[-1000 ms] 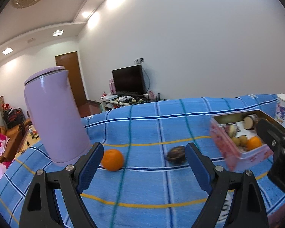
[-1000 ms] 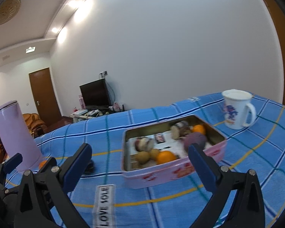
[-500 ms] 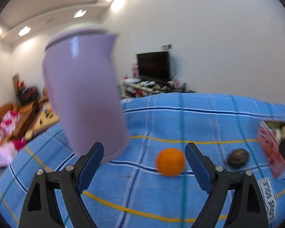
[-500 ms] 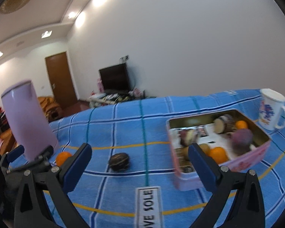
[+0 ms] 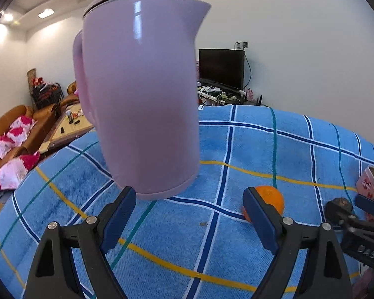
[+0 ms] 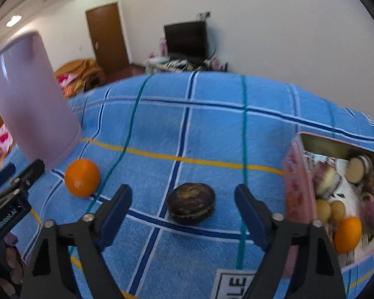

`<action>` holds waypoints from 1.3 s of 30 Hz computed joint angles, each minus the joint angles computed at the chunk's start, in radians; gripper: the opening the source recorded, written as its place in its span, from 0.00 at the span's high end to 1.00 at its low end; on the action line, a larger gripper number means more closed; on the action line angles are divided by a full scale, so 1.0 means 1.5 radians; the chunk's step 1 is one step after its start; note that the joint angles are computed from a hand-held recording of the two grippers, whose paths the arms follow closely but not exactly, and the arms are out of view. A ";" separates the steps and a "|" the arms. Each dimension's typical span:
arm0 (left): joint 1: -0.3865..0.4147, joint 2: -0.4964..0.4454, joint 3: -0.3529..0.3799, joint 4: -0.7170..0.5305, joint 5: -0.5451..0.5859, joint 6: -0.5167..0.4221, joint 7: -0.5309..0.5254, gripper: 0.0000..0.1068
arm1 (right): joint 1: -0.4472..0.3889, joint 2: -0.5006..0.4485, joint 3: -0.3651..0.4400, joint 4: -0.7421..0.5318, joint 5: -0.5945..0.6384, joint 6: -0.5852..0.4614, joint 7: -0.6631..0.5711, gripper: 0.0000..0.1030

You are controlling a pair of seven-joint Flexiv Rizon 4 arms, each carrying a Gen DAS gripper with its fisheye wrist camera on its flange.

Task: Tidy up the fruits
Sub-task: 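Grasp the orange with the left tool while the right tool grasps the brown water chestnut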

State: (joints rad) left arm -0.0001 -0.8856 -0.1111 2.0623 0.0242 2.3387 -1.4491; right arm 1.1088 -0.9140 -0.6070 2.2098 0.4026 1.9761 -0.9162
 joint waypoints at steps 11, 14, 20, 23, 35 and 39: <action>-0.008 0.004 0.007 0.002 -0.007 0.000 0.019 0.17 | -0.063 0.023 0.039 -0.010 -0.105 -0.056 -0.022 0.55; 0.010 0.002 -0.005 -0.001 0.014 0.000 0.012 0.17 | -0.057 0.020 0.042 0.003 -0.085 -0.021 -0.021 0.56; 0.030 -0.008 -0.020 -0.007 0.065 0.027 0.003 0.17 | -0.089 -0.016 0.132 0.043 0.013 0.314 -0.072 0.56; 0.033 -0.009 -0.023 -0.010 0.091 0.033 0.010 0.17 | -0.071 -0.031 0.150 0.041 0.071 0.372 -0.100 0.56; 0.061 0.008 -0.081 -0.024 0.153 -0.115 0.023 0.17 | -0.015 -0.028 0.171 0.005 0.236 0.365 -0.244 0.56; -0.015 0.013 -0.039 -0.054 0.077 -0.163 0.065 0.17 | -0.052 -0.012 0.209 0.007 0.225 0.383 -0.265 0.56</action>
